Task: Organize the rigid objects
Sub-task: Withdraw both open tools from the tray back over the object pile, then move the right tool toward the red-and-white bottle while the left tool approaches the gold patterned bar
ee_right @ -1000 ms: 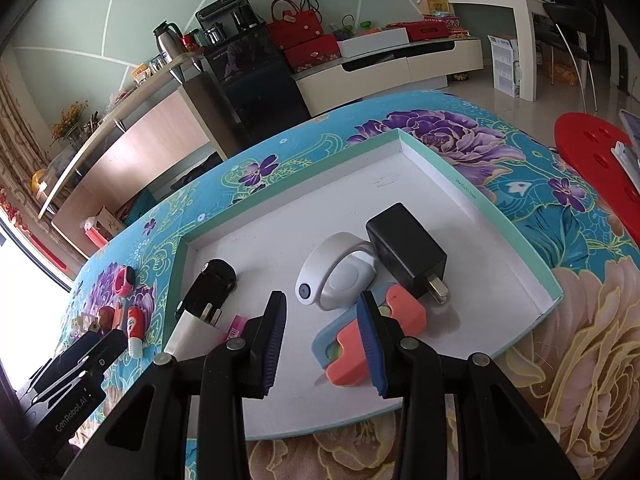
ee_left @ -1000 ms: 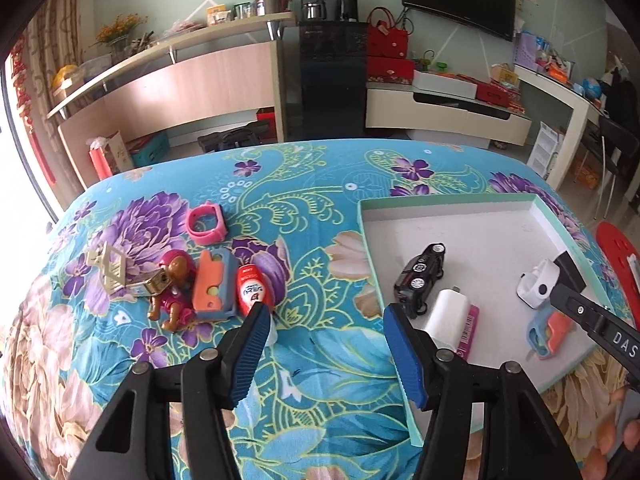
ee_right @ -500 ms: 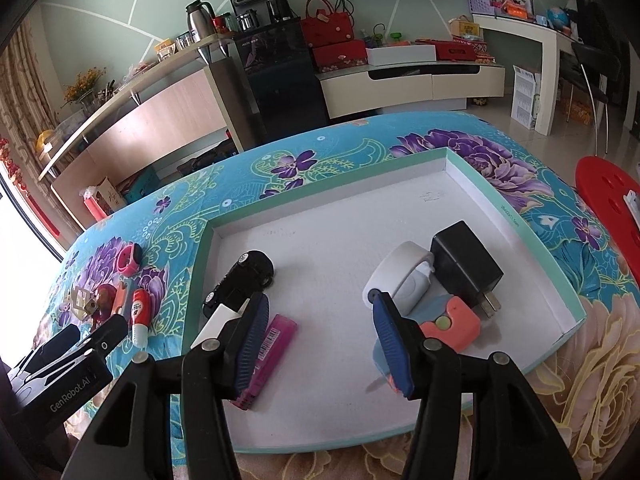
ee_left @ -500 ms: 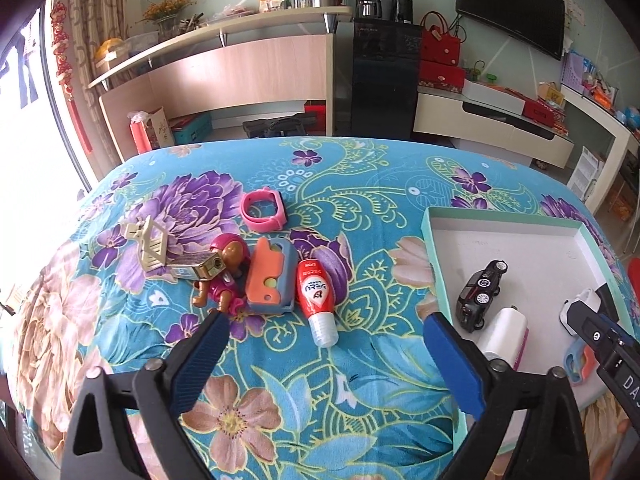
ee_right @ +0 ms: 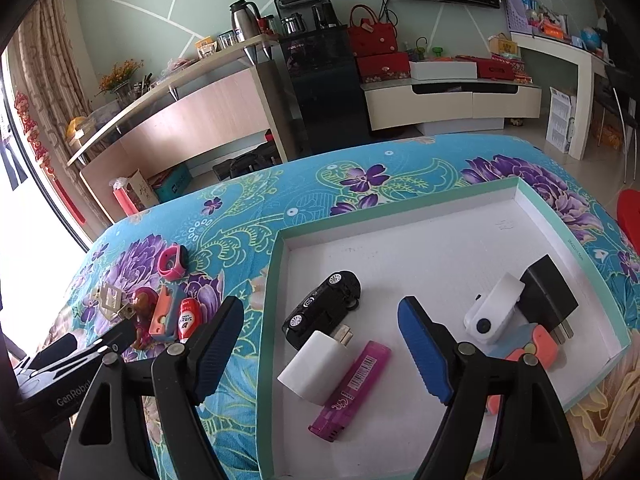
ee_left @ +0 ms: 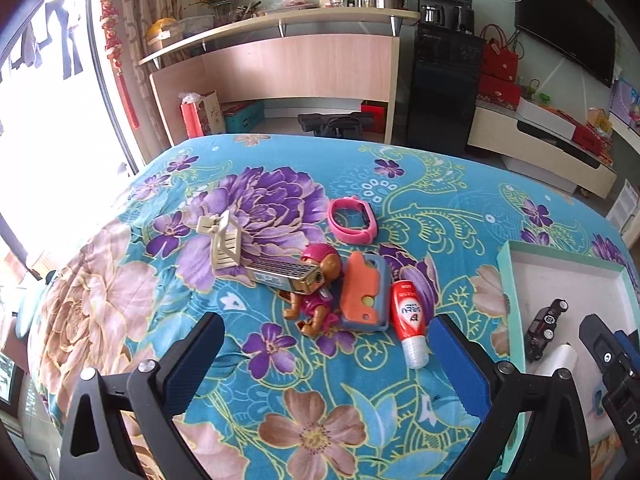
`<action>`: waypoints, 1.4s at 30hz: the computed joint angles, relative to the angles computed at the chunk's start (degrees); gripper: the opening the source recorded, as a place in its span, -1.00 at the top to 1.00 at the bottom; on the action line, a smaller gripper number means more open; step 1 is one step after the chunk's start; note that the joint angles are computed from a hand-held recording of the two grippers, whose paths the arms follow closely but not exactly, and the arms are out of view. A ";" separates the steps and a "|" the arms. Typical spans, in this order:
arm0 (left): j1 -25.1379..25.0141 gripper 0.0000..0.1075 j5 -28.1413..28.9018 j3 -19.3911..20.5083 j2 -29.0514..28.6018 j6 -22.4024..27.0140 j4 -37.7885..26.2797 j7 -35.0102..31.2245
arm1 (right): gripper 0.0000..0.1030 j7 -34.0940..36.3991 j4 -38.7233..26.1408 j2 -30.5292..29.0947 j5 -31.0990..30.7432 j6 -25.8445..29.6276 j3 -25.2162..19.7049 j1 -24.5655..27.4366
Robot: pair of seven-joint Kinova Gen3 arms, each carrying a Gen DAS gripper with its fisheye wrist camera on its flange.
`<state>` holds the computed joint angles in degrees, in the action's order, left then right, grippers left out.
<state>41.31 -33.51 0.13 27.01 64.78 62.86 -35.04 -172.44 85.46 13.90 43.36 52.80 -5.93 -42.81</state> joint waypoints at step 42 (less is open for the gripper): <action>-15.94 -0.92 1.84 0.06 -9.32 -21.79 19.34 8.89 | -0.62 2.68 -10.59 8.84 -0.55 1.93 3.57 -5.50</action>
<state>25.36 -31.67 0.19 17.69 42.99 82.20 -26.15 -169.77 74.87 22.74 42.81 54.73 -2.36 -48.31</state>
